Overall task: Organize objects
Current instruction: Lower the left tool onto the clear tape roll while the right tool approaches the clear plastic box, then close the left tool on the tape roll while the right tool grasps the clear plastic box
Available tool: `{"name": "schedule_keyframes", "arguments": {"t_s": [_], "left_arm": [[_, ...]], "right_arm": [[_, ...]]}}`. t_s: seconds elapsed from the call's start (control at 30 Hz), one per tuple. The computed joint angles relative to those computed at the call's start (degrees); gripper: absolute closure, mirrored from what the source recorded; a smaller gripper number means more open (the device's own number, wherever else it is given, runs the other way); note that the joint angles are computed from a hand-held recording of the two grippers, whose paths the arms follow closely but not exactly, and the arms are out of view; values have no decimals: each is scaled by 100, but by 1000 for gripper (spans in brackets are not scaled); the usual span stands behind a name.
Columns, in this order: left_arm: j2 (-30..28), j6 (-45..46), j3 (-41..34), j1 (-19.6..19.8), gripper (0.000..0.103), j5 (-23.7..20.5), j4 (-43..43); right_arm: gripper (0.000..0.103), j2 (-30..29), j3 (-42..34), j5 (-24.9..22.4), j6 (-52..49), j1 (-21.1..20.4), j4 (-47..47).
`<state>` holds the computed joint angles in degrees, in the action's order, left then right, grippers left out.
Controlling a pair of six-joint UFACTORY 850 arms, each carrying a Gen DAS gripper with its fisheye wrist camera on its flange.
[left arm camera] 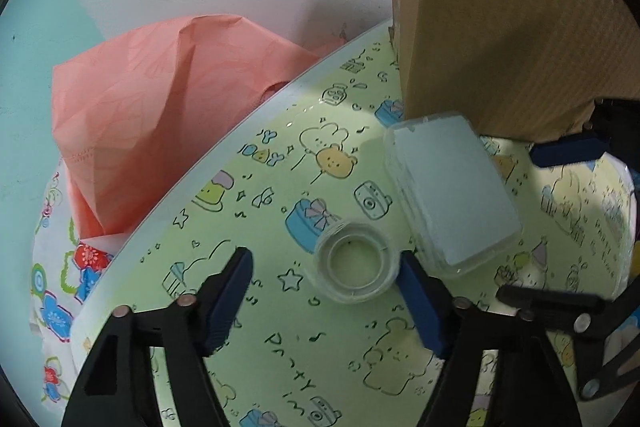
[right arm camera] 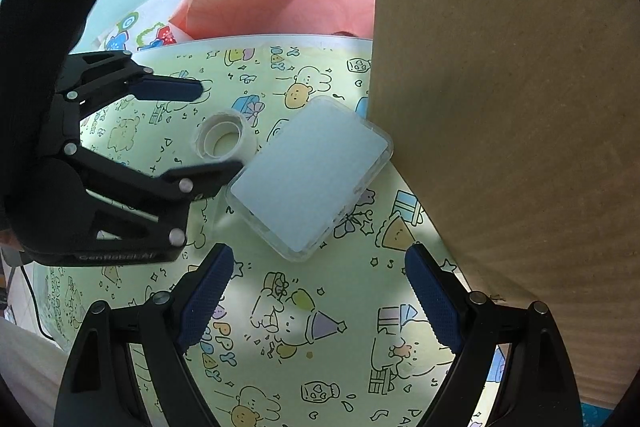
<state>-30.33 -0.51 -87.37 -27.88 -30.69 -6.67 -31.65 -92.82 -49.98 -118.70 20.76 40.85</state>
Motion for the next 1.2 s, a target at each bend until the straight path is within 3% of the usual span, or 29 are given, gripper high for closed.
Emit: {"name": "schedule_keyframes", "arguments": {"t_s": [0.07,0.13,0.5,1.03,1.07,1.1,1.2], "left_arm": [[8,90,18,17,51,45,-191],[7,291,23,29,61,24,-437],[218,-366,298,-43,62,-171,258],[496,-691,730,-18,62,24,403],[500,-714,738,-20,62,33,412],[506,-714,748,-25,62,47,427],[501,-715,738,-26,62,51,373]], "right_arm": [[14,3,5,3,-3,3,-15],[14,22,29,23,-20,5,0],[14,169,198,85,41,106,104],[14,372,640,837,434,420,277],[15,365,639,850,410,423,301],[25,364,658,884,358,431,348],[30,352,681,868,199,440,383]]}}
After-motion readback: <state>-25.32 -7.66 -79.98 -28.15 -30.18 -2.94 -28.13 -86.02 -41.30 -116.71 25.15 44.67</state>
